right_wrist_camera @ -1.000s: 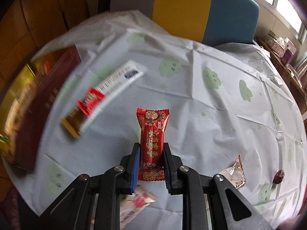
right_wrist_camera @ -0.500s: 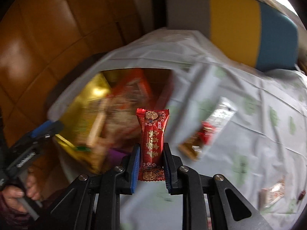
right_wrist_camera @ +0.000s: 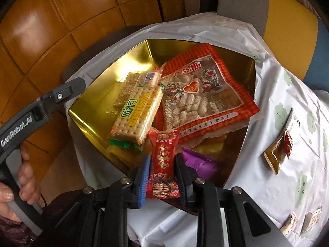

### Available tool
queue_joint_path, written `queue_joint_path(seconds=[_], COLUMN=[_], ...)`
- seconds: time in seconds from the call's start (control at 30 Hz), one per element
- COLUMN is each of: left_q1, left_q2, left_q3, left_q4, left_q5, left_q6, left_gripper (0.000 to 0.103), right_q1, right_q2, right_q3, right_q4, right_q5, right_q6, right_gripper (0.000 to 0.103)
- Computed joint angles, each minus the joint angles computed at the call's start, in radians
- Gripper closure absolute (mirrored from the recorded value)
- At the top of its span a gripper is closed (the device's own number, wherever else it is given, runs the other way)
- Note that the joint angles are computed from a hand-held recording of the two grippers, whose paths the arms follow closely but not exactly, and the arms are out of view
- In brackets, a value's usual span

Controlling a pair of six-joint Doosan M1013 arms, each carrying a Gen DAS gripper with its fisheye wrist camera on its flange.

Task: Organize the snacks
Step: 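Carry the red candy bar into the gold tray and open the right tool, then withdraw the open right tool from the tray back over the beige pouch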

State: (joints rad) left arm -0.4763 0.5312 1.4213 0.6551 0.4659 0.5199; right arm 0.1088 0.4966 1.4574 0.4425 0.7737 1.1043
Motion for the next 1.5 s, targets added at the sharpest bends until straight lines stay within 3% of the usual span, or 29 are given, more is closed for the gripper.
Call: queue_joint_path(seconds=[0.27, 0.53, 0.7, 1.13, 1.27, 1.33, 1.4, 1.5], left_q1=[-0.008, -0.018, -0.028, -0.064, -0.08, -0.088, -0.095, -0.109], left_q2=[-0.001, -0.001, -0.002, 0.012, 0.015, 0.018, 0.026, 0.041], left_q3=[-0.001, -0.004, -0.006, -0.045, -0.059, -0.068, -0.083, -0.11], left_q4=[-0.006, -0.009, -0.011, -0.076, -0.105, -0.125, -0.167, -0.245], left_q5=[-0.003, -0.003, -0.006, -0.002, -0.005, -0.008, -0.003, 0.006], left_q6=[0.031, 0.056, 0.086, 0.247, 0.314, 0.349, 0.401, 0.507], left_gripper=[0.045, 0.045, 0.045, 0.044, 0.042, 0.042, 0.04, 0.04], right_q1=[-0.023, -0.057, -0.094, -0.229, -0.282, -0.296, -0.314, -0.335], right_q2=[-0.016, -0.064, -0.087, -0.098, -0.079, -0.062, -0.061, -0.04], right_q3=[0.025, 0.08, 0.101, 0.123, 0.134, 0.111, 0.107, 0.082], right_q4=[0.056, 0.113, 0.064, -0.406, -0.595, -0.667, -0.666, -0.562], right_q5=[0.001, -0.072, -0.117, -0.162, -0.184, -0.117, -0.11, -0.038], right_q6=[-0.024, -0.057, 0.016, 0.452, 0.713, 0.864, 0.941, 0.937], right_gripper=[0.072, 0.072, 0.072, 0.07, 0.07, 0.07, 0.07, 0.07])
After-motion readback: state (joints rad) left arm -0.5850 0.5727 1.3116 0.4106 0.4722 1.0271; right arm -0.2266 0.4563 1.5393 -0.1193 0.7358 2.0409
